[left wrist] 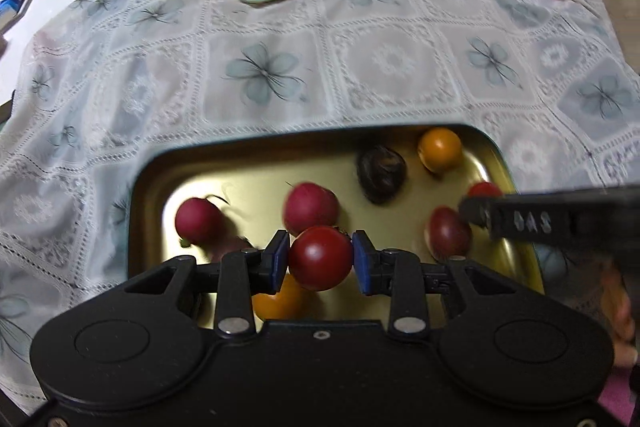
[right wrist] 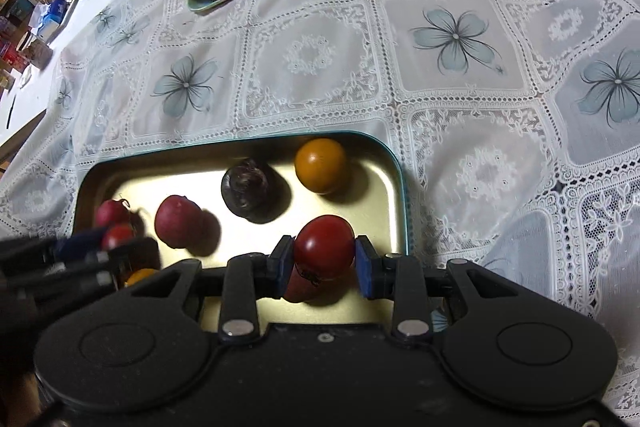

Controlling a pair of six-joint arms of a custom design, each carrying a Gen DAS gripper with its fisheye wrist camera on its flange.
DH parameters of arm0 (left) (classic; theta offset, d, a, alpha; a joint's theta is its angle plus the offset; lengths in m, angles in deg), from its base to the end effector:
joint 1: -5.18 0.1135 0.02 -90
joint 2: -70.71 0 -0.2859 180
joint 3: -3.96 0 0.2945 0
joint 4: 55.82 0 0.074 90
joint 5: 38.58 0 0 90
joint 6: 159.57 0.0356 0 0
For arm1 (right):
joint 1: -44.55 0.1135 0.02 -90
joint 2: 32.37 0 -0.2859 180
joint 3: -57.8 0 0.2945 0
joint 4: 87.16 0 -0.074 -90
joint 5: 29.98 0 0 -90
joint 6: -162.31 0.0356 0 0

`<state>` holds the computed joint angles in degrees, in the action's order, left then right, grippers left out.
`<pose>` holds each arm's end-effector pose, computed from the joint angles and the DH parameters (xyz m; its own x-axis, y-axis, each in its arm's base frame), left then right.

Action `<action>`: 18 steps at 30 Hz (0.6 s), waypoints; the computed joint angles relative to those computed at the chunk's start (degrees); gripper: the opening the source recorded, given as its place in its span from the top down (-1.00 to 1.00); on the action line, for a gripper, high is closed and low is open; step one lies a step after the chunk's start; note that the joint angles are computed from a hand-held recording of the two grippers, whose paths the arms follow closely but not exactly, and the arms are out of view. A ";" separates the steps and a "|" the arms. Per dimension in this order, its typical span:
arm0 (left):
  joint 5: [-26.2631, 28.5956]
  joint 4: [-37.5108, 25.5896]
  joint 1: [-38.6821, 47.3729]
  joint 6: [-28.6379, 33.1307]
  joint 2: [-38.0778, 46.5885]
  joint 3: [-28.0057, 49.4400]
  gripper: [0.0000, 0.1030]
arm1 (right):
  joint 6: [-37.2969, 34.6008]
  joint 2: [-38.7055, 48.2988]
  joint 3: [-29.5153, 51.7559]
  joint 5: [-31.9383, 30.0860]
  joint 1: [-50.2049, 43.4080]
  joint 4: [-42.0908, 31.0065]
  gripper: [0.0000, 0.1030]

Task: Organize fruits
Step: 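Carry both red cherry tomatoes over the gold tray and open both grippers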

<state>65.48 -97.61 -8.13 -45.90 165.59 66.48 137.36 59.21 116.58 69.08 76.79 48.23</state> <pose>0.3121 -0.0827 0.1363 -0.7418 0.5757 -0.3440 0.6395 0.7617 -0.1044 0.2561 0.1549 0.1332 -0.7995 0.5543 -0.2313 0.5385 0.8321 0.1328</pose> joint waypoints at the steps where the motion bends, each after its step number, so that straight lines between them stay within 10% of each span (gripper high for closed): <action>1: -0.01 0.57 -0.22 -0.07 -0.63 -0.88 0.17 | 0.10 -0.01 -0.12 0.26 0.00 0.11 0.36; 18: -2.12 9.82 0.05 -1.80 -9.15 -10.44 0.10 | 2.04 0.21 -0.97 2.68 1.61 0.65 0.25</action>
<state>63.36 -87.79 -8.09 -47.70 156.44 56.05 139.40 59.42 115.61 71.76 78.40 48.88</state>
